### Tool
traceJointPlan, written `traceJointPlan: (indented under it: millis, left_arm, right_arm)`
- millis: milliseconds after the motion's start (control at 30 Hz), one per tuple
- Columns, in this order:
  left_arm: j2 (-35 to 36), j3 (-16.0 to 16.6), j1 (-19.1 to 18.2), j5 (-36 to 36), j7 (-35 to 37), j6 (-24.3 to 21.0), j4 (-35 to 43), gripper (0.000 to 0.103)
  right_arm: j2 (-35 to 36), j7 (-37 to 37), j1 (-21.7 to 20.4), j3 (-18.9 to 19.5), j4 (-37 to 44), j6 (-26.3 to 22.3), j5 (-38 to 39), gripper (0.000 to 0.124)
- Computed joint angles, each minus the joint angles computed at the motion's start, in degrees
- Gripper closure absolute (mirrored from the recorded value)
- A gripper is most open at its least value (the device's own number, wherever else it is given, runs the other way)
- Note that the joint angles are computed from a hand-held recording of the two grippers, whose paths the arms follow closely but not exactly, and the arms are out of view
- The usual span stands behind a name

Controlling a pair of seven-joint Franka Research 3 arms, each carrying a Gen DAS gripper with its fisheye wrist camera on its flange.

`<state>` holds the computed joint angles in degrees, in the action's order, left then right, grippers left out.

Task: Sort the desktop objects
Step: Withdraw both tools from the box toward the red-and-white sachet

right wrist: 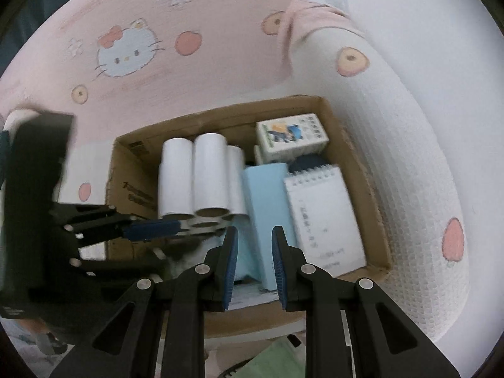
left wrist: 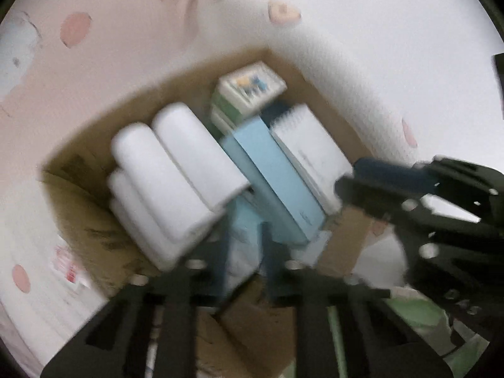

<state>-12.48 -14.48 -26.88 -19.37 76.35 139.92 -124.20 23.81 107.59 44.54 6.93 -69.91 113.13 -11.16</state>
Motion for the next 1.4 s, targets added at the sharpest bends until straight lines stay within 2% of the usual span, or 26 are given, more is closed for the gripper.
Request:
traceJointPlan:
  millis: [67, 100, 133, 200, 267, 300, 400, 467, 533, 600, 700, 767, 833, 867, 933, 967, 1000, 1067, 1200, 1267, 1300, 1400]
  left_arm:
    - [-3.3, 1.56, 0.14, -1.47, 2.8, 3.18, -3.52, 0.097]
    - [-3.87, 3.59, 0.74, -3.33, 6.54, 2.51, -3.31, 0.097]
    - [-2.55, 3.62, 2.01, -4.95, 8.8, 4.12, -2.53, 0.098]
    - [-4.92, 5.98, 1.33, -6.22, 10.84, 6.81, -5.25, 0.098]
    - [-10.2, 5.51, 2.24, -7.11, 10.98, 10.38, -11.35, 0.097]
    - [-11.35, 7.56, 0.39, -6.44, 9.05, 11.22, -12.51, 0.097]
    - [-12.31, 9.71, -0.57, -10.97, 12.04, 18.07, -16.59, 0.097]
    - [-14.12, 9.45, 0.41, -10.38, 9.75, 21.17, -19.55, 0.097]
    - [-16.64, 6.45, 4.98, -5.71, 2.31, 24.0, -23.43, 0.098]
    - [-19.06, 6.52, 6.23, -4.04, -0.67, 26.41, -26.81, 0.097]
    - [-21.08, 7.48, 5.88, -2.22, -2.24, 32.97, -31.5, 0.097]
    - [-22.79, 7.75, 6.21, 0.19, -2.53, 36.78, -34.78, 0.097]
    - [-24.49, 5.48, 9.45, 2.41, -4.46, 37.1, -36.7, 0.097]
    - [-25.65, 5.95, 9.44, 3.13, -4.65, 37.62, -38.09, 0.097]
    - [-26.5, 9.54, 6.13, 4.03, -4.09, 39.64, -40.24, 0.097]
    - [-27.41, 12.22, 3.76, 3.63, -1.76, 39.13, -41.16, 0.097]
    - [-27.81, 13.08, 3.39, 5.73, -2.59, 38.84, -41.84, 0.097]
    - [-29.26, 9.9, 7.04, 8.55, -4.78, 38.45, -43.81, 0.097]
    - [-29.91, 9.78, 8.65, 13.14, -5.13, 37.57, -46.46, 0.097]
    - [-29.86, 7.6, 11.09, 15.51, -6.51, 37.76, -47.6, 0.097]
    - [-30.12, 7.58, 11.59, 16.46, -6.9, 37.67, -48.08, 0.097]
    - [-30.49, 10.43, 10.67, 18.76, -6.7, 36.85, -49.21, 0.097]
  right_arm:
    - [1.53, -1.03, 0.46, 0.5, 2.09, -0.62, 0.51, 0.106]
    - [2.3, -1.32, 0.76, 0.55, 2.99, -0.9, 0.72, 0.106]
    - [3.43, -1.78, 1.2, 0.67, 4.54, -1.51, 0.97, 0.106]
    - [5.58, -2.64, 2.24, 0.55, 7.3, -2.83, 1.12, 0.106]
    - [7.43, -3.62, 3.37, 0.31, 9.71, -4.12, 1.23, 0.106]
    - [8.32, -4.21, 3.86, 0.22, 10.75, -4.48, 1.4, 0.106]
    - [9.91, -5.86, 5.15, 0.06, 12.33, -4.55, 2.06, 0.106]
    - [10.82, -6.55, 5.76, -0.01, 13.14, -4.12, 2.7, 0.106]
    - [12.01, -7.64, 5.73, 0.5, 14.13, -3.83, 4.59, 0.106]
    - [12.7, -8.81, 5.94, 1.01, 14.3, -3.51, 6.38, 0.106]
    - [13.26, -10.7, 7.68, 0.62, 13.77, -2.34, 5.74, 0.106]
    - [13.51, -9.7, 10.21, -1.32, 13.36, -1.46, 1.66, 0.106]
    - [13.67, -8.09, 11.81, -2.6, 12.73, -0.22, -1.42, 0.106]
    - [13.13, -6.6, 12.31, -3.06, 11.5, 1.22, -2.57, 0.106]
    - [12.29, -4.78, 12.43, -3.16, 9.99, 3.03, -3.68, 0.106]
    - [12.38, -4.35, 12.2, -3.01, 10.46, 2.74, -3.69, 0.106]
    - [12.55, -3.62, 12.26, -3.0, 11.14, 2.1, -3.85, 0.106]
    - [11.92, -2.55, 12.44, -2.79, 10.91, 2.94, -4.25, 0.106]
    - [12.31, -3.35, 12.62, -1.63, 11.87, 6.54, -3.97, 0.106]
    - [14.07, -5.61, 12.58, -0.57, 13.73, 8.42, -2.44, 0.106]
    - [15.18, -6.74, 12.74, -0.31, 14.94, 8.67, -1.7, 0.106]
    - [19.64, -9.92, 14.13, -0.68, 19.99, 6.76, -0.31, 0.106]
